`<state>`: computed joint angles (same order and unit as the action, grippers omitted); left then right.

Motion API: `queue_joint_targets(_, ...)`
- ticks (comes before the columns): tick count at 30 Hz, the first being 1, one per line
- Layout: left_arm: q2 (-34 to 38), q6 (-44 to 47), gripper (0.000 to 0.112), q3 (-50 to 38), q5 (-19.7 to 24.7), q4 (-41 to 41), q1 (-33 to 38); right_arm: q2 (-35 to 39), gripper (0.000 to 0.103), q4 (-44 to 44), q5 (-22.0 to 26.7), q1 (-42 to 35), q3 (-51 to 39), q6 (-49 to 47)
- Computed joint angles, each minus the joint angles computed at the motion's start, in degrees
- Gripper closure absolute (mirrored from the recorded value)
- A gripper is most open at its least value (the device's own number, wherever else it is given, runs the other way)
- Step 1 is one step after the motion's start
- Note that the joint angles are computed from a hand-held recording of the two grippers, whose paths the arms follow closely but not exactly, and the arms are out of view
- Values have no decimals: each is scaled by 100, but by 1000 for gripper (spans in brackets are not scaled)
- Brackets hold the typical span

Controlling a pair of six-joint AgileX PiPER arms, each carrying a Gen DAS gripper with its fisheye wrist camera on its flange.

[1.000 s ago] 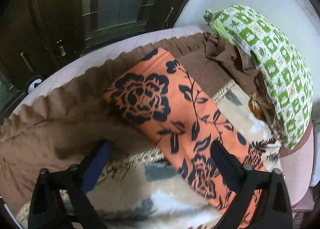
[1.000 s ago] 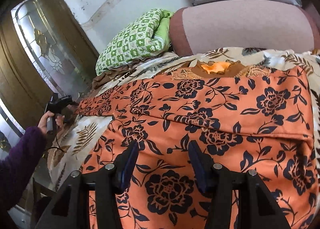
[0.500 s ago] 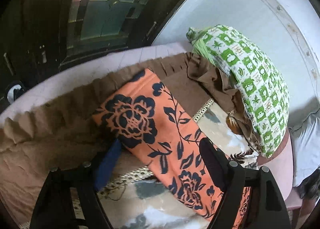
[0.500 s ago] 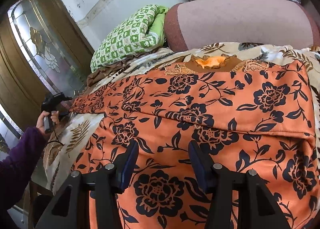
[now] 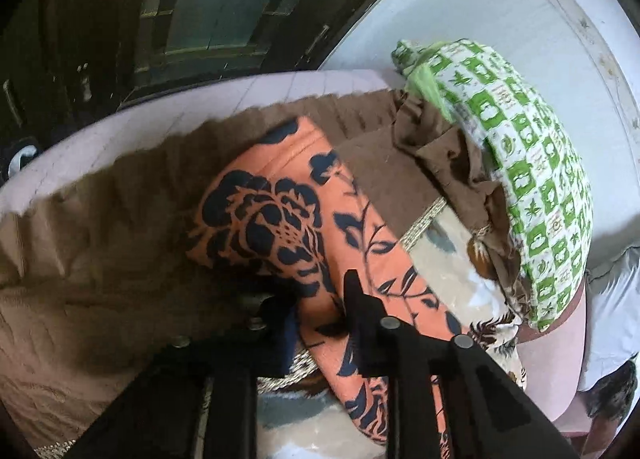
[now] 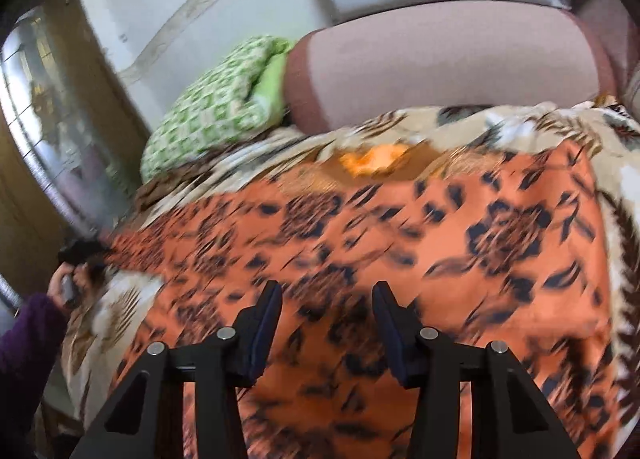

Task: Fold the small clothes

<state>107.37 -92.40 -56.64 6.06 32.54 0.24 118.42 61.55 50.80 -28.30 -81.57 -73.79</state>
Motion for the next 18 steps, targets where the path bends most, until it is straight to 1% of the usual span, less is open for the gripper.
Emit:
queue_joint_targets(1, 24, 93, 96, -177, 277, 10, -82, 179, 53, -244, -91, 54, -327, 373)
queue_joint_targets(2, 40, 382, 98, -279, 433, -210, -116, 369, 53, -497, -233, 103, -634, 784)
queue_joint_targets(3, 93, 695, 102, -454, 664, -429, -166, 670, 53, -838, -222, 139, -1064, 1300)
queue_joint_targets(4, 113, 779, 103, -603, 872, -419, -245, 870, 53, -1135, -126, 175, -1361, 1669)
queue_joint_targets(5, 81, 634, 103, -670, 998, -192, -323, 1143, 53, -1628, -93, 257, -1696, 2140)
queue_joint_targets(6, 43, 408, 103, -684, 1062, 58, -387, 1363, 54, -1899, -67, 307, -1873, 2382)
queue_joint_targets(7, -41, 124, 104, -711, 1167, 390, -512, 1418, 54, -1941, -62, 310, -1939, 2395)
queue_joint_targets(8, -103, 70, 104, -756, 1269, 492, -612, 1359, 55, -1779, -166, 292, -1821, 2179)
queue_joint_targets(10, -184, 218, 104, -913, 1527, 473, -794, 1371, 55, -1922, -100, 307, -1909, 2303)
queue_joint_targets(12, -314, 411, 105, -1097, 1835, 411, -1074, 1418, 55, -1869, -12, 266, -1978, 2304)
queue_joint_targets(14, -465, 548, 105, -1273, 2088, 433, -1417, 1382, 55, -1691, 142, 170, -1944, 2259)
queue_joint_targets(15, -537, 695, 105, -1479, 2332, 438, -1713, 1384, 55, -1591, 295, 86, -1971, 2279)
queue_joint_targets(16, -554, 806, 105, -1650, 2502, 424, -1909, 1437, 55, -1497, 580, -30, -2146, 2410)
queue_joint_targets(17, -547, 910, 105, -1834, 2658, 417, -2114, 1453, 55, -1390, 754, -149, -2228, 2411)
queue_joint_targets(18, -504, 1121, 105, -2199, 2942, 366, -2443, 1413, 55, -1275, 853, -251, -2259, 2381)
